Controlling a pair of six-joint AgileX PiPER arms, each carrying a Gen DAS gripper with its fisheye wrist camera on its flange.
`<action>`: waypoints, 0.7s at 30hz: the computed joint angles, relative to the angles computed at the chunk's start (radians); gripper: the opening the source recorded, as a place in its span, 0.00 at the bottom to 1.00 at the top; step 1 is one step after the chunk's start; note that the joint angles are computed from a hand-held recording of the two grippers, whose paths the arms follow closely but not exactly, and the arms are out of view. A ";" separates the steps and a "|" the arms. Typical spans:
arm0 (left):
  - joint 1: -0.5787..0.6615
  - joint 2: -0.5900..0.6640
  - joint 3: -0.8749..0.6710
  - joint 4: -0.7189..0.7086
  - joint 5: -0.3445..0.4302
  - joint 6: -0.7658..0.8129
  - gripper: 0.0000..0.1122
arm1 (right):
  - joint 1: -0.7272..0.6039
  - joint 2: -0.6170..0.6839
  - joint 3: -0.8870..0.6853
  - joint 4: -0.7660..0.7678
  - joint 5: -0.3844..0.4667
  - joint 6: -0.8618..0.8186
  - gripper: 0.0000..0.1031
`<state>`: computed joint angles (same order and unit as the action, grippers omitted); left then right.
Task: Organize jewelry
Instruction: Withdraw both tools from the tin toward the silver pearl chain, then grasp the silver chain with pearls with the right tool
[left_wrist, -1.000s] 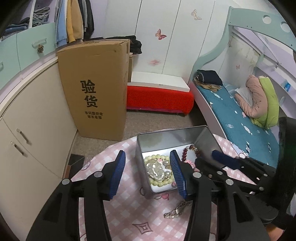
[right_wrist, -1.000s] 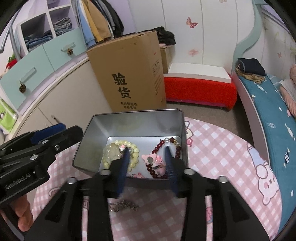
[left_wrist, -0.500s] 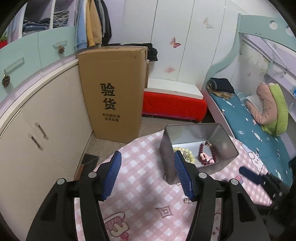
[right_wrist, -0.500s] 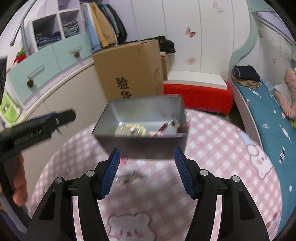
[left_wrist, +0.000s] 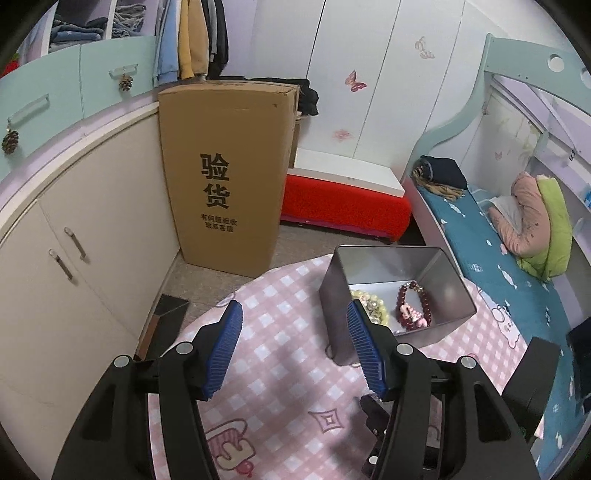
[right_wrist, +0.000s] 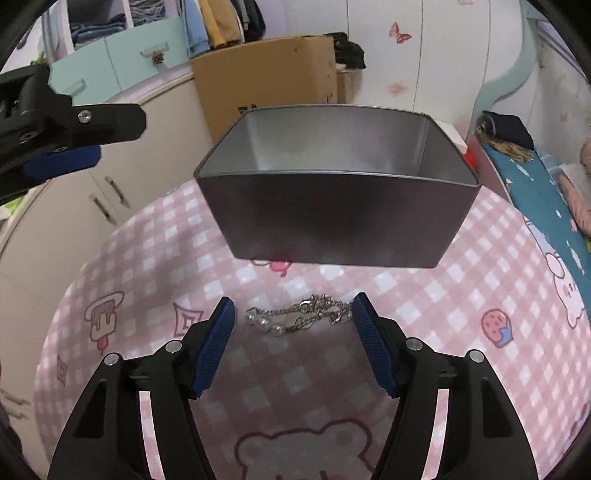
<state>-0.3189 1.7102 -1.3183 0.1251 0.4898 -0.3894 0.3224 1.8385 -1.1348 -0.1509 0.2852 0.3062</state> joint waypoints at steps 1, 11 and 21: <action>0.002 0.011 -0.014 -0.030 0.004 0.025 0.50 | 0.005 0.001 -0.010 -0.063 0.016 0.060 0.37; -0.033 0.167 -0.192 -0.043 0.110 0.036 0.50 | -0.121 -0.058 0.060 0.209 -0.004 -0.240 0.11; -0.042 0.249 -0.283 -0.038 0.193 0.046 0.32 | -0.249 -0.083 0.110 0.477 -0.032 -0.526 0.11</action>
<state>-0.3612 1.9591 -1.6016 0.0870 0.6825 -0.3430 0.0735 1.7559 -1.0249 0.3266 0.2529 -0.2198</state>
